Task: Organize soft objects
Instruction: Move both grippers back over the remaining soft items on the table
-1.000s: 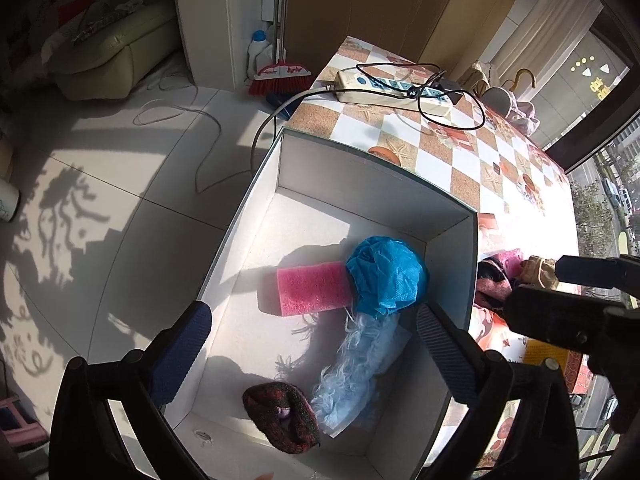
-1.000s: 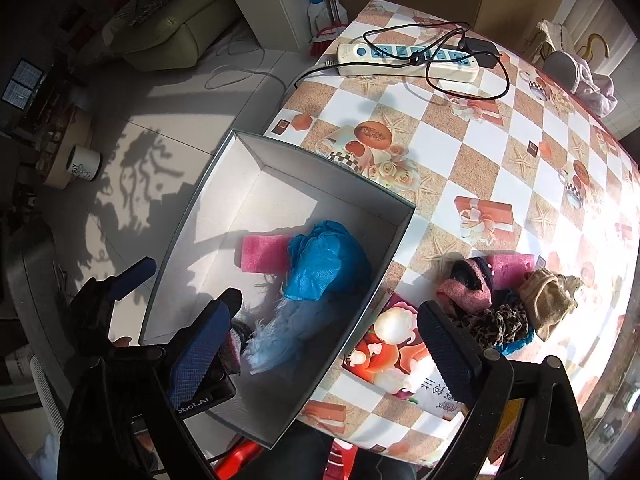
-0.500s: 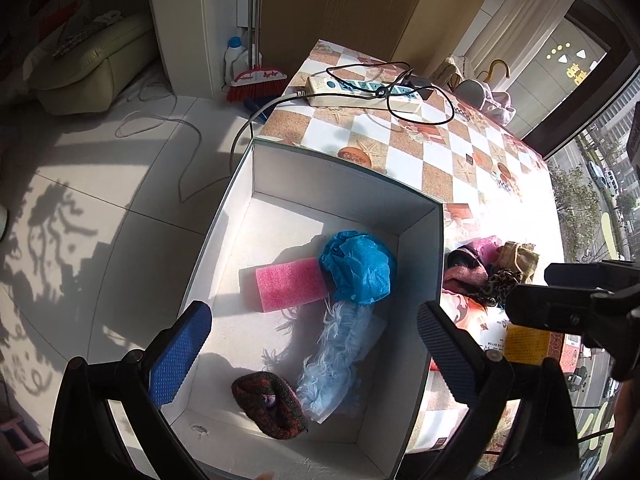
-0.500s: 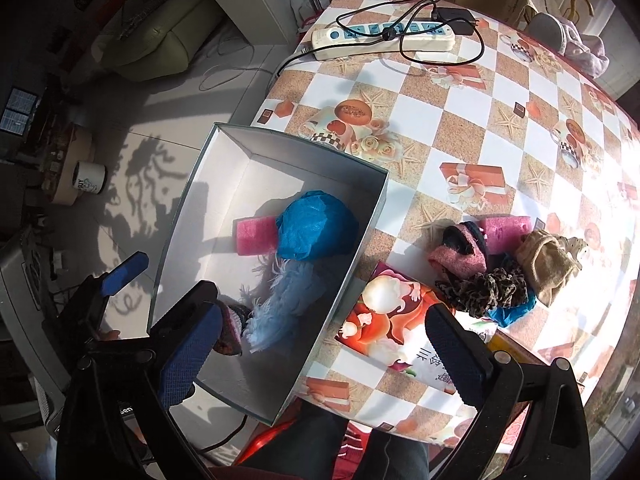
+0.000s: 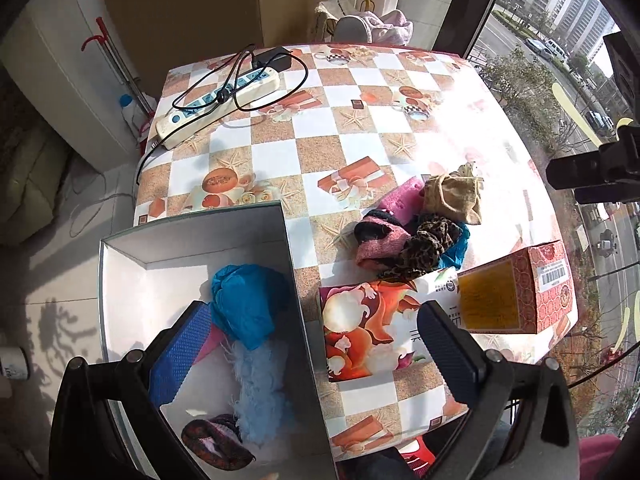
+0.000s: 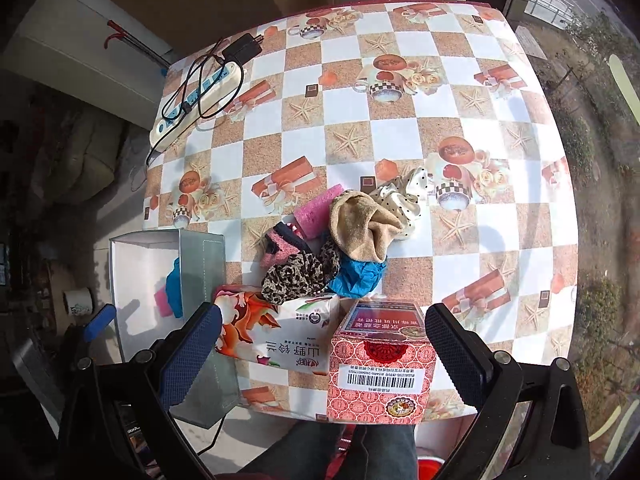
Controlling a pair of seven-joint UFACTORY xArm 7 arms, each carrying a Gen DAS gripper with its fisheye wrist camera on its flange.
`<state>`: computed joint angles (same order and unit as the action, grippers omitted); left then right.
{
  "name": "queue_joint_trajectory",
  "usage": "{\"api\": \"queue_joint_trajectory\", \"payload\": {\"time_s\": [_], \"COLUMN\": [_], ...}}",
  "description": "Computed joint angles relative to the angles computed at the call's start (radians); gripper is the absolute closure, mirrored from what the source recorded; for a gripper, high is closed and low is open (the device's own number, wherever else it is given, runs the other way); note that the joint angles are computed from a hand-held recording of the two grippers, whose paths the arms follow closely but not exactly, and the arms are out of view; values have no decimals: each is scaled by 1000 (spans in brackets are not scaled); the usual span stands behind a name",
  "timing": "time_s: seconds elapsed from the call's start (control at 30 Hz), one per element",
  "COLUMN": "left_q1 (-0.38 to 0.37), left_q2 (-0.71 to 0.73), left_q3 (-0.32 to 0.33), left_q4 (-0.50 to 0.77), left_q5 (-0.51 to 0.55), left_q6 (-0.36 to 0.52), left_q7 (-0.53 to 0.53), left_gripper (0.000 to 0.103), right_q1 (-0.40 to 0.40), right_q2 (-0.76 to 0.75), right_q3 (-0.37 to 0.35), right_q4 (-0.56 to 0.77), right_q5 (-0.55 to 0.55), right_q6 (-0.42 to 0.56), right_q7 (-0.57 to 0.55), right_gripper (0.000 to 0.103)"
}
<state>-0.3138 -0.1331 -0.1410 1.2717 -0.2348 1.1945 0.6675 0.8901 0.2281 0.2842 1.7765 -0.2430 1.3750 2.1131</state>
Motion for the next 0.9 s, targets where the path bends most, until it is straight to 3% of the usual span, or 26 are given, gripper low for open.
{"api": "queue_joint_trajectory", "payload": {"time_s": [0.13, 0.27, 0.57, 0.73, 0.9], "left_q1": [-47, -95, -174, -206, -228], "left_q2": [26, 71, 193, 233, 271], "left_q3": [-49, -85, -113, -114, -113], "left_q4": [-6, -1, 58, 71, 94], "left_q5": [47, 107, 215, 284, 318], "left_q6": [-2, -20, 11, -5, 10], "left_q7": [-16, -44, -100, -186, -225], "left_gripper": [0, 0, 0, 0, 2], "right_q1": [-38, -94, -213, -240, -245], "right_q2": [-144, -236, -339, -308, -277], "right_q3": [20, 52, 53, 41, 37], "right_q4": [-228, -394, -703, -795, -864], "right_q5": [54, 119, 295, 432, 548], "right_q6": [-102, -207, -593, -803, -997], "right_q7": [85, 84, -113, -239, -295], "right_gripper": [1, 0, 0, 0, 0]}}
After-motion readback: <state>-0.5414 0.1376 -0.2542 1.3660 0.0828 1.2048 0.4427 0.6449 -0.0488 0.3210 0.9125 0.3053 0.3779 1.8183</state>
